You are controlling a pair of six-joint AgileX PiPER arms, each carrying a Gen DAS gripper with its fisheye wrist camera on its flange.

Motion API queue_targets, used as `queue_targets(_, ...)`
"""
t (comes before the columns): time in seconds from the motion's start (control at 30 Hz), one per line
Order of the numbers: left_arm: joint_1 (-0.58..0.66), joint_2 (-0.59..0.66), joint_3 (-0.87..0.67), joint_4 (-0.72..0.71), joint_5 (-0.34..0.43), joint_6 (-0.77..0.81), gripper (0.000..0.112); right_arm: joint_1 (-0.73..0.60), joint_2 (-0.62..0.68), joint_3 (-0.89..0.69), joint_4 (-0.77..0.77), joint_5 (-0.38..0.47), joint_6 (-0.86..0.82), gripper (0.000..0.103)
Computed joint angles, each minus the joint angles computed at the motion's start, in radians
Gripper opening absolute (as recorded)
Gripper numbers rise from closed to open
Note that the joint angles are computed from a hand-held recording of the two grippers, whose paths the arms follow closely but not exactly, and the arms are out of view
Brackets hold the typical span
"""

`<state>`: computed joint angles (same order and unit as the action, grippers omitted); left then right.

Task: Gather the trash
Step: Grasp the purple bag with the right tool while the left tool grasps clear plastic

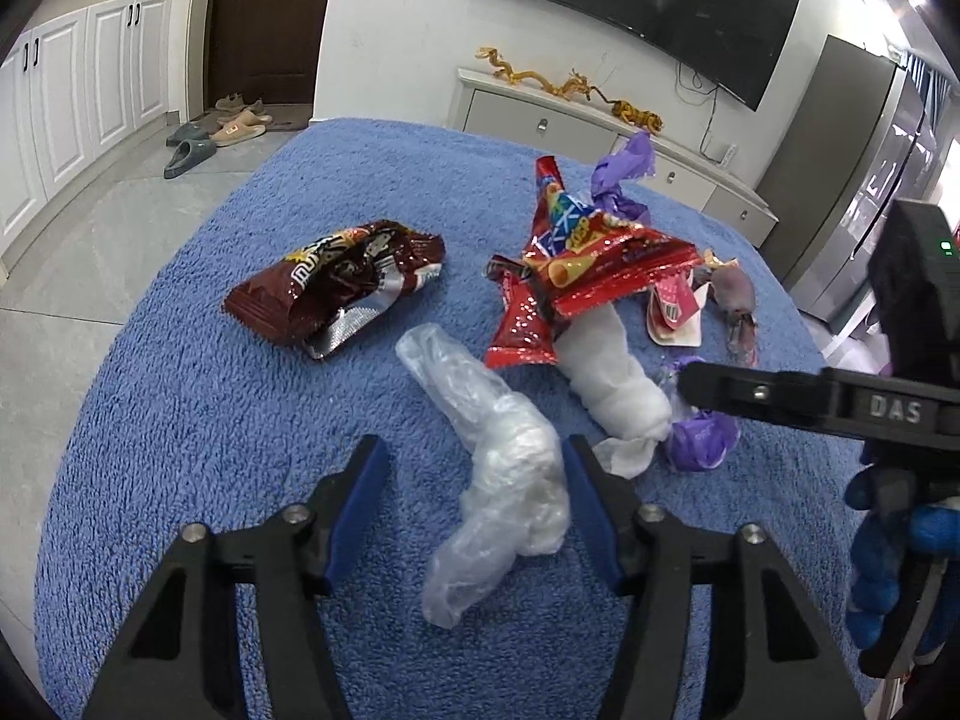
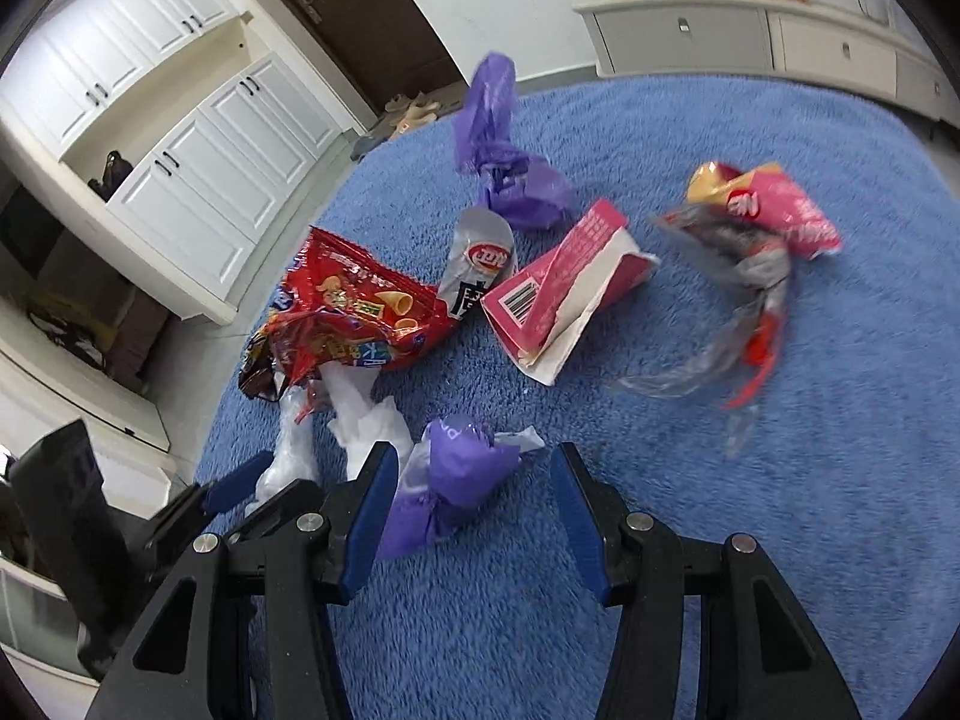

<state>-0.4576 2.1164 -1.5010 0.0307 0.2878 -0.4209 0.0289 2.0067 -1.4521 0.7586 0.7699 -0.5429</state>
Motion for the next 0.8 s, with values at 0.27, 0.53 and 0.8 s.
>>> queue_targets(0.27, -0.020, -0.023, 0.018, 0.026, -0.009, -0.013, 0.029, -0.040, -0.033, 0.067, 0.135, 0.037, -0.150, 0.025)
queue_targets(0.53, -0.086, -0.131, 0.123, 0.165, -0.026, -0.162, 0.028, -0.149, -0.210, 0.263, 0.252, 0.025, -0.365, 0.025)
queue_targets(0.8, -0.212, -0.168, 0.054, 0.123, 0.034, -0.079, 0.029, -0.402, -0.469, 0.496, 0.307, 0.048, -0.548, 0.025)
